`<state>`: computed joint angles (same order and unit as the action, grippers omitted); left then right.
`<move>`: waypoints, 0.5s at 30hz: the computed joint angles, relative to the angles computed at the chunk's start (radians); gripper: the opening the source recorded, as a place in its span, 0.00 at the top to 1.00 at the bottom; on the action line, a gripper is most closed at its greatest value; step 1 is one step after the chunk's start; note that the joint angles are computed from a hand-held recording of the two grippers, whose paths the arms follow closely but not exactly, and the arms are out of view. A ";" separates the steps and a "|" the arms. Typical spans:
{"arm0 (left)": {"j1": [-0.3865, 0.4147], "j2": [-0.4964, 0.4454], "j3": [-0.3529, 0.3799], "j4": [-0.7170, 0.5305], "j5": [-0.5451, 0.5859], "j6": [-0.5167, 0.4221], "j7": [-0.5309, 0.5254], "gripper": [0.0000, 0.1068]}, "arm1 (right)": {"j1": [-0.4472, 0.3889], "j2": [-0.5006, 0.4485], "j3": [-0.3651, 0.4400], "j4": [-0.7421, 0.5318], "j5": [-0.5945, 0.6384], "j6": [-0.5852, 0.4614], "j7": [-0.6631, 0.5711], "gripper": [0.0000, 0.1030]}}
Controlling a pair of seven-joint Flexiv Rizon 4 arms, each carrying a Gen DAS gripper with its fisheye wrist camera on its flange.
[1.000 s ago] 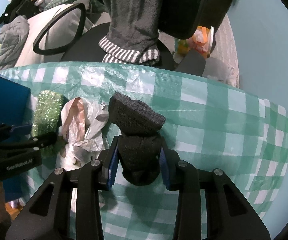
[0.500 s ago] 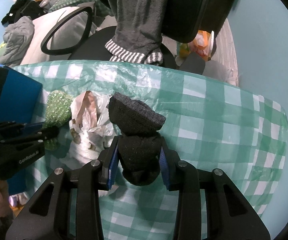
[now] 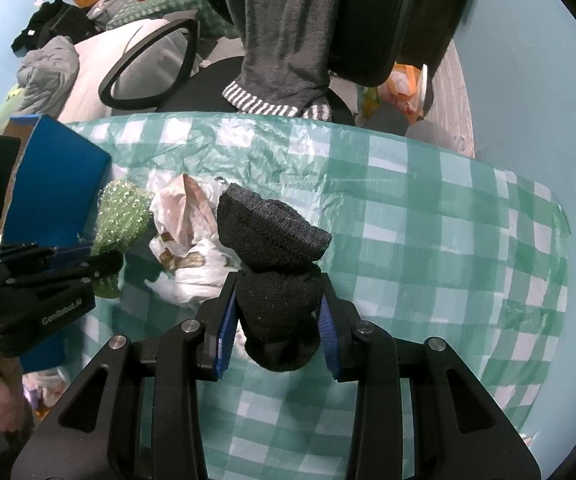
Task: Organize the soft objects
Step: 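Lift the green scrubber and black sock and carry both over the box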
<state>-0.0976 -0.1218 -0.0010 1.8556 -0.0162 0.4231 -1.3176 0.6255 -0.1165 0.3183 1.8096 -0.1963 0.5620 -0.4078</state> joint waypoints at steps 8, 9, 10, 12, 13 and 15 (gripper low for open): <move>0.010 0.059 0.008 0.041 -0.035 -0.020 0.016 0.80 | 0.014 0.016 0.012 0.009 -0.002 0.004 0.027 0.66; 0.012 0.069 0.010 0.047 -0.038 -0.023 0.020 0.80 | 0.016 0.018 0.013 0.010 -0.003 0.004 0.031 0.66; 0.013 0.079 0.011 0.054 -0.041 -0.026 0.025 0.80 | 0.017 0.020 0.014 0.011 -0.004 0.005 0.034 0.66; 0.015 0.095 0.012 0.063 -0.045 -0.030 0.031 0.80 | 0.020 0.023 0.016 0.012 -0.005 0.006 0.041 0.66; 0.017 0.103 0.013 0.067 -0.048 -0.031 0.036 0.80 | 0.023 0.025 0.018 0.012 -0.007 0.006 0.046 0.66; 0.020 0.121 0.014 0.077 -0.052 -0.032 0.045 0.80 | 0.026 0.028 0.020 0.012 -0.010 0.006 0.052 0.66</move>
